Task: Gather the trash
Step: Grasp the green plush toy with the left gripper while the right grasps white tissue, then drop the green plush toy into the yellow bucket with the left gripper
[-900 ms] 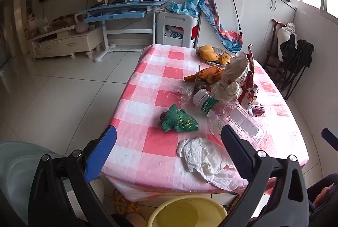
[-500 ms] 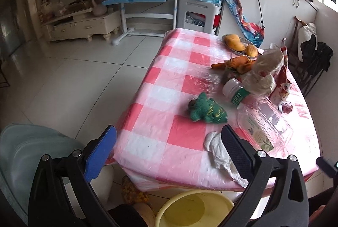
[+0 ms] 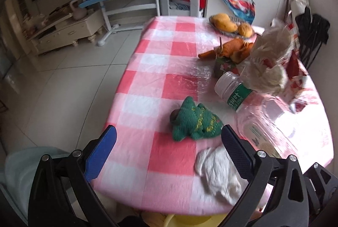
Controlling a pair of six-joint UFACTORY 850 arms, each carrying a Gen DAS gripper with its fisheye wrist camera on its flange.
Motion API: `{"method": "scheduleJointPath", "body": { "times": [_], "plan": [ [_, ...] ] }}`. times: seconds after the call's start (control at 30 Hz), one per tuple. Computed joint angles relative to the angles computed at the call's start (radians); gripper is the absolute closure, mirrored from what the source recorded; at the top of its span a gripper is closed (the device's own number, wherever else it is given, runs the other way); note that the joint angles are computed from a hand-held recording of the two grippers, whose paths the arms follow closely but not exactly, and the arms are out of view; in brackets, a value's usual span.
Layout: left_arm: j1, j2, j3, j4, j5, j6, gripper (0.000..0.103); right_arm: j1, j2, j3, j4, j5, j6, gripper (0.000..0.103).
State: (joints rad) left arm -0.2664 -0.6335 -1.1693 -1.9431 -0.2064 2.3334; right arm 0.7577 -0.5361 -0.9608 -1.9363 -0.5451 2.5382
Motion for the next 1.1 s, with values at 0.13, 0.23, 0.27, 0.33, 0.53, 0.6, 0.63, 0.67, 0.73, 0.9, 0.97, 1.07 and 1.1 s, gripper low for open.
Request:
{"method": "scheduleJointPath", "body": {
  "times": [0.13, 0.23, 0.27, 0.33, 0.53, 0.6, 0.63, 0.67, 0.73, 0.9, 0.97, 1.07, 1.1],
  "plan": [
    [-0.022, -0.060, -0.072, 0.188, 0.031, -0.202, 0.007, -0.032, -0.012, 0.002, -0.030, 0.031, 0.090, 0.043],
    [-0.033, -0.088, -0.095, 0.255, 0.040, -0.275, 0.008, -0.028, 0.002, 0.012, 0.002, 0.027, 0.072, 0.054],
    [-0.032, -0.091, -0.098, 0.296, 0.029, -0.315, 0.015, -0.023, 0.012, 0.018, 0.017, 0.028, 0.058, 0.059],
    [-0.027, -0.101, -0.109, 0.417, -0.021, -0.427, 0.034, -0.033, 0.012, 0.015, 0.038, 0.043, 0.027, 0.073],
    [0.002, -0.091, -0.096, 0.443, -0.159, -0.441, 0.075, -0.029, 0.035, 0.041, 0.015, 0.056, 0.058, 0.091],
    [0.027, -0.086, -0.098, 0.490, -0.215, -0.513, 0.081, -0.018, 0.054, 0.061, 0.001, 0.044, 0.080, 0.091],
    [0.038, -0.080, -0.094, 0.499, -0.232, -0.528, 0.081, -0.014, 0.067, 0.072, -0.025, 0.041, 0.103, 0.091],
    [0.048, -0.076, -0.091, 0.509, -0.248, -0.541, 0.081, -0.027, 0.072, 0.062, -0.036, 0.055, 0.088, 0.091],
    [0.069, -0.062, -0.079, 0.517, -0.281, -0.555, 0.082, -0.020, 0.092, 0.070, -0.061, 0.070, 0.089, 0.091],
    [0.101, -0.013, -0.031, 0.495, -0.328, -0.512, 0.082, -0.018, 0.104, 0.058, -0.170, 0.196, 0.101, 0.091],
    [0.111, 0.007, -0.005, 0.499, -0.338, -0.495, 0.082, 0.001, 0.090, 0.043, -0.160, 0.245, 0.058, 0.091],
    [0.116, 0.039, 0.044, 0.496, -0.330, -0.443, 0.082, 0.024, 0.053, 0.010, -0.102, 0.324, -0.044, 0.090],
    [0.119, 0.049, 0.061, 0.503, -0.331, -0.433, 0.081, 0.030, 0.040, 0.000, -0.048, 0.342, -0.107, 0.089]
  ]
}}
